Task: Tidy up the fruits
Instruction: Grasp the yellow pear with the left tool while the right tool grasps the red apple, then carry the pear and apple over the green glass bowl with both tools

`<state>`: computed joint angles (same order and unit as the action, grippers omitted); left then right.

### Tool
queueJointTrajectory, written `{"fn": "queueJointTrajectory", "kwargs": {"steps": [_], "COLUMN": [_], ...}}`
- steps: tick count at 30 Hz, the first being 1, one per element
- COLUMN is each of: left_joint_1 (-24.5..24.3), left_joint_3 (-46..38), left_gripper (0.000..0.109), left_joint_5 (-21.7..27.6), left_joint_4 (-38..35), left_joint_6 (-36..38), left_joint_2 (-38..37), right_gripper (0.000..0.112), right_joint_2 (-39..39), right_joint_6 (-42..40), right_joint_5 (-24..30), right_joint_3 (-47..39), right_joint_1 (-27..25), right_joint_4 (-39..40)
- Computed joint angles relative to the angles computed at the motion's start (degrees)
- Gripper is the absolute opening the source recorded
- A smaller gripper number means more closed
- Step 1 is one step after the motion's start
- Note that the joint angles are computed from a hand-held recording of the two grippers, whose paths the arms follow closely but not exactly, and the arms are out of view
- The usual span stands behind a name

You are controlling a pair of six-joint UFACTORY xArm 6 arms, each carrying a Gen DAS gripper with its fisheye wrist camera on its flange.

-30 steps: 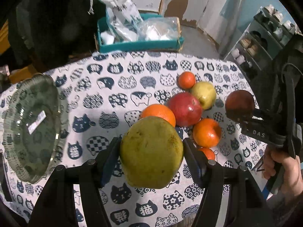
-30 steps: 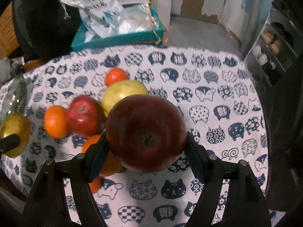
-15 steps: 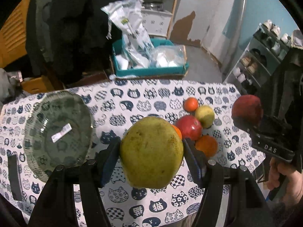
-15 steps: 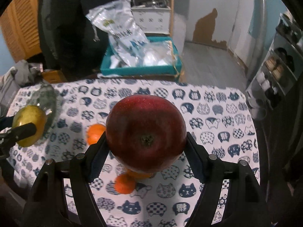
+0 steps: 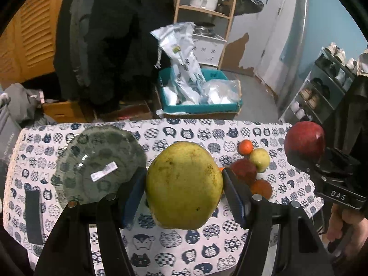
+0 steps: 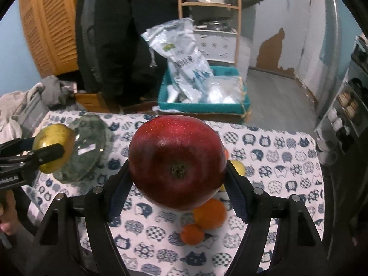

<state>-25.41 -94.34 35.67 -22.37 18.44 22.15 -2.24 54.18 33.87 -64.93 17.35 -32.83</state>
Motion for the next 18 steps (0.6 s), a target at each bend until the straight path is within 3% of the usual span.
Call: {"fn": "queueJointTrajectory", "kwargs": {"steps": [18], "left_joint_1": [6.45], "left_joint_3": [-2.07], "left_gripper": [0.068], "left_joint_5": [-1.05], "left_joint_4": [2.92], "left_joint_6": [-2.68], "left_joint_2": [2.67], "right_gripper": [0.076], "right_joint_2": [17.44], "right_joint_6": [-8.34], "right_joint_5": [0.27], "right_joint_3": [-21.54], "right_joint_1": [4.54], "right_joint_4": [7.93]}}
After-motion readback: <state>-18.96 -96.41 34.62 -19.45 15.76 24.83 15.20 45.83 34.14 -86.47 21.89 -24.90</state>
